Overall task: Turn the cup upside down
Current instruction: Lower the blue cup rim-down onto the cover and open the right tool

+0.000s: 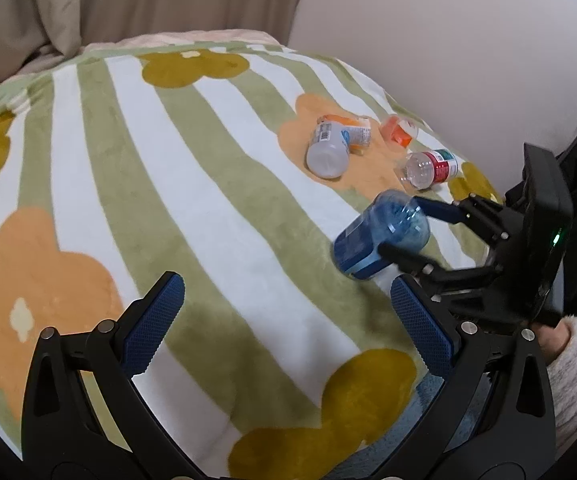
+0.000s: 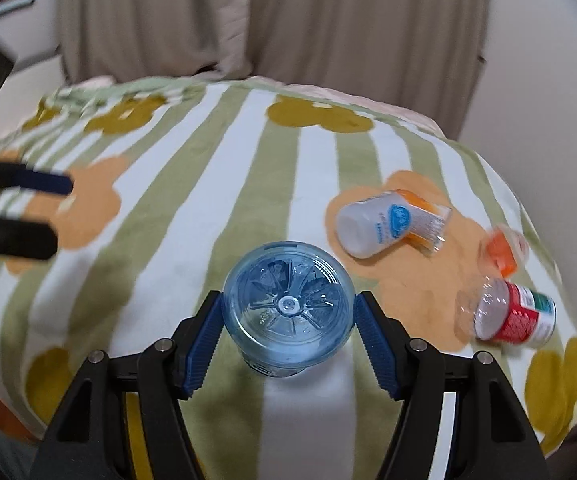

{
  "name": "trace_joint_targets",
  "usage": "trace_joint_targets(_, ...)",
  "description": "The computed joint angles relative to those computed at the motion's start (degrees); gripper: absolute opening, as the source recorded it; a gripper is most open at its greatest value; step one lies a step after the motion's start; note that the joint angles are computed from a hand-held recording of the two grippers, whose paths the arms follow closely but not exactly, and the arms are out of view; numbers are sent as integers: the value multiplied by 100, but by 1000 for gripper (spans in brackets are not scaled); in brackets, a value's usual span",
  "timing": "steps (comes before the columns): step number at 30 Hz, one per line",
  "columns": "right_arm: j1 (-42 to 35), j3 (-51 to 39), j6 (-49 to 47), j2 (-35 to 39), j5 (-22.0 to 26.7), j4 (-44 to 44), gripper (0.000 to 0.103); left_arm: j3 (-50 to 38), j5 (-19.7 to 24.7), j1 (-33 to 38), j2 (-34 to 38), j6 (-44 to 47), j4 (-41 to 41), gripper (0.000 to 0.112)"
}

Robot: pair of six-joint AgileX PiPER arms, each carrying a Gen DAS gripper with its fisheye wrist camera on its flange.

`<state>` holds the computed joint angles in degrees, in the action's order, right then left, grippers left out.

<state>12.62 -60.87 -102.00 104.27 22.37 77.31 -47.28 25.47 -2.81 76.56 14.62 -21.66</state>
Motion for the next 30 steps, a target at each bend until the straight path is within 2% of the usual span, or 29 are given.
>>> trace_joint_targets(3,15,86,-318,73,-51,283,62,-7,-12,-11,31,-61,75,102)
trace_joint_targets(9,-116,80,-126,125,160,357,62,-3,15,61,54,113,-165,102)
trace_joint_targets(14,-175,57,-11,146,243,464,63,86,-179,-35,-61,-386,267,102)
trace_joint_targets(15,-206,58,-37,160,288,559,66,101,-185,-36,-92,-393,251,102)
trace_joint_targets(16,-241,57,-52,172,345,654,78,131,-200,-31,-153,-406,252,102)
trace_joint_targets(18,-313,147,-348,150,399,1132,94,174,-237,-93,-262,-650,501,102)
trace_joint_targets(19,-345,210,-529,123,424,1383,96,182,-242,-132,-309,-807,669,103)
trace_joint_targets(21,-396,233,-536,112,464,1458,97,195,-240,-203,-406,-1108,987,102)
trace_joint_targets(22,-415,239,-523,111,484,1467,103,206,-236,-236,-462,-1218,1093,102)
trace_joint_targets(27,-520,396,-536,-35,630,1442,103,244,-206,-401,-708,-1737,1556,102)
trace_joint_targets(30,-565,607,-466,-373,592,1242,103,286,-215,-617,-962,-2367,2180,102)
